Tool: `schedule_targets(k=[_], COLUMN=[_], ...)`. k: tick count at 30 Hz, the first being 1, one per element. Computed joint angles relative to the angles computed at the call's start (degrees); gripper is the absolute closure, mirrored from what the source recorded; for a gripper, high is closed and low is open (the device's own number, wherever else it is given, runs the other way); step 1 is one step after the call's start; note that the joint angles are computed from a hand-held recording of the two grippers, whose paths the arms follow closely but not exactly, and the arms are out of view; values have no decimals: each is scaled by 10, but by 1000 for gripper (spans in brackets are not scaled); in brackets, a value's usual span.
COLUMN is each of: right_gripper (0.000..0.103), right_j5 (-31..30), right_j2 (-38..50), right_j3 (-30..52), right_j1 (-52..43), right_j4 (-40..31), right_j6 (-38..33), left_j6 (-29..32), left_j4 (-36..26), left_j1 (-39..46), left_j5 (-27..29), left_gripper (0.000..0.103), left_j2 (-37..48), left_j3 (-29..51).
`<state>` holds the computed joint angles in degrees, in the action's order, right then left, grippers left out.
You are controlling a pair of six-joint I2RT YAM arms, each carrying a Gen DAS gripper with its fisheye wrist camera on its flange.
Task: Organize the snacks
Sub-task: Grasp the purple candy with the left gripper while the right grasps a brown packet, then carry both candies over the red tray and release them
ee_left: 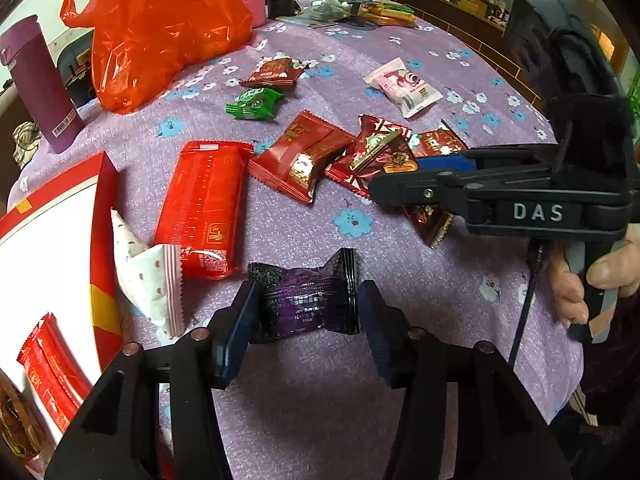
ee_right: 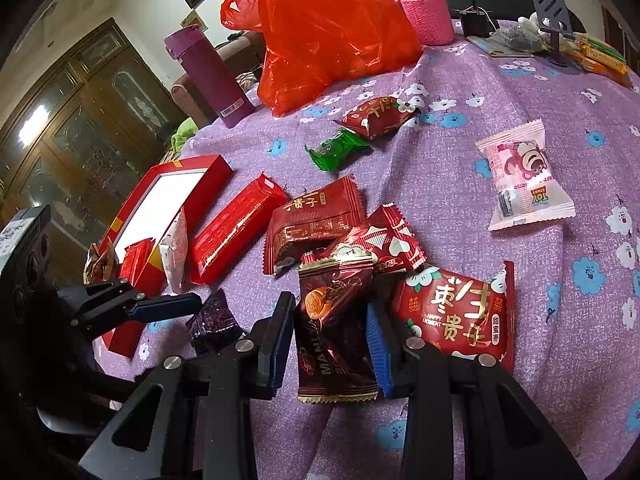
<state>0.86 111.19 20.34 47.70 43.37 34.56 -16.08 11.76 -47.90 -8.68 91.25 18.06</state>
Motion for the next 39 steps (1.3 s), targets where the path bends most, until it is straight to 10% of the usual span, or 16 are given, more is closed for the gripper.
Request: schedule_targets(k=[10,23,39], right_gripper=[68,68,69], right_j5=[34,-40,-65], right_j2=[-2,12,20], right_j3=[13,-1,-3], right_j1=[21,4,19], right_j4=[-25,31,76], right_j6=[-9,-1,-6], left_j6=[-12,-53,-78], left_j4=[40,44,-282], left_j1=[-14,-6,-11], left_j5=[-23,-34,-154], left_gripper=[77,82,82], left_j2=[2,-82,-527], left_j3=[-15,-63,-138])
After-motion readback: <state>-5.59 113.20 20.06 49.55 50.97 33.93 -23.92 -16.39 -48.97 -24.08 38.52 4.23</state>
